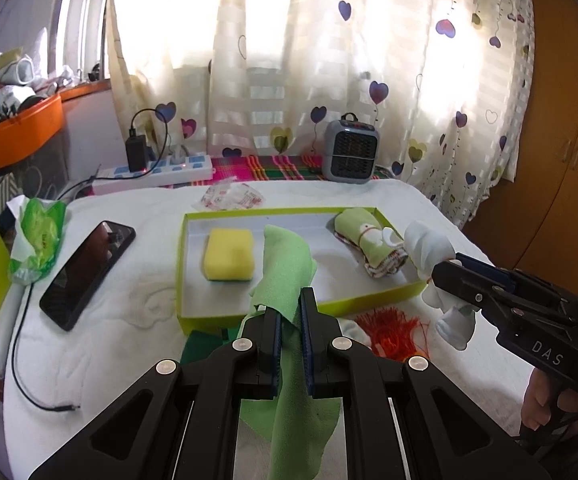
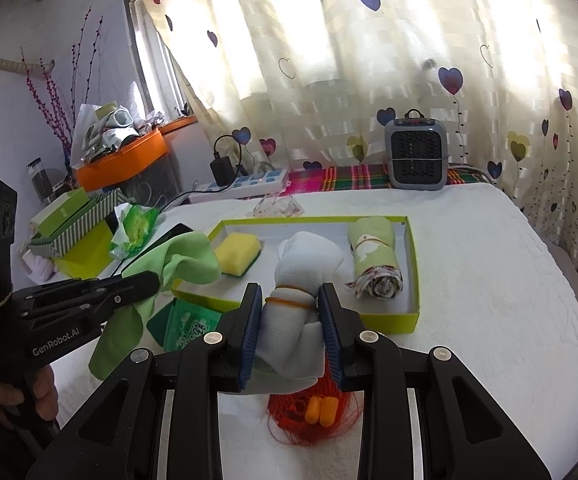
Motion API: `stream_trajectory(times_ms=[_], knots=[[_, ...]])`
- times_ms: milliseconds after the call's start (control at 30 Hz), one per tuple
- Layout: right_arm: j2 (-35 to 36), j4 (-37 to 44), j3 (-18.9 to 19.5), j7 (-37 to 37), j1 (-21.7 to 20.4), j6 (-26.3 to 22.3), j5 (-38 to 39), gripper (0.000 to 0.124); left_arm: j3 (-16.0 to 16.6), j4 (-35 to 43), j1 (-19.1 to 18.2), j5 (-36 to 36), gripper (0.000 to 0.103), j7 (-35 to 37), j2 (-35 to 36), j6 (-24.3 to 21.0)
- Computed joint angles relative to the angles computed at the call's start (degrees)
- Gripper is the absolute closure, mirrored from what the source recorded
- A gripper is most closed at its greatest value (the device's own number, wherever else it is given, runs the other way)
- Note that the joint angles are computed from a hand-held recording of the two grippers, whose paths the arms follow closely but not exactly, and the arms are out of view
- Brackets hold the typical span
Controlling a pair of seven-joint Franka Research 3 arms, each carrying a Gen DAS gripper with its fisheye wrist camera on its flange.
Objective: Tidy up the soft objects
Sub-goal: 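Carry the socks and green cloth over the green box lid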
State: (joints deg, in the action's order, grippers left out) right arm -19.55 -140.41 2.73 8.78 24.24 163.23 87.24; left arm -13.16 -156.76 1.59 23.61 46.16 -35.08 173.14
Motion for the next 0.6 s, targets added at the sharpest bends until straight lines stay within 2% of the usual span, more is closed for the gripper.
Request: stream_trajectory(times_ms=[600], knots=[[11.56, 10.86, 1.63, 4.86, -0.48, 1.82, -4.35, 0.093, 2.01, 7.09, 3.22, 0.28, 0.095, 2.02, 11.00, 3.01]])
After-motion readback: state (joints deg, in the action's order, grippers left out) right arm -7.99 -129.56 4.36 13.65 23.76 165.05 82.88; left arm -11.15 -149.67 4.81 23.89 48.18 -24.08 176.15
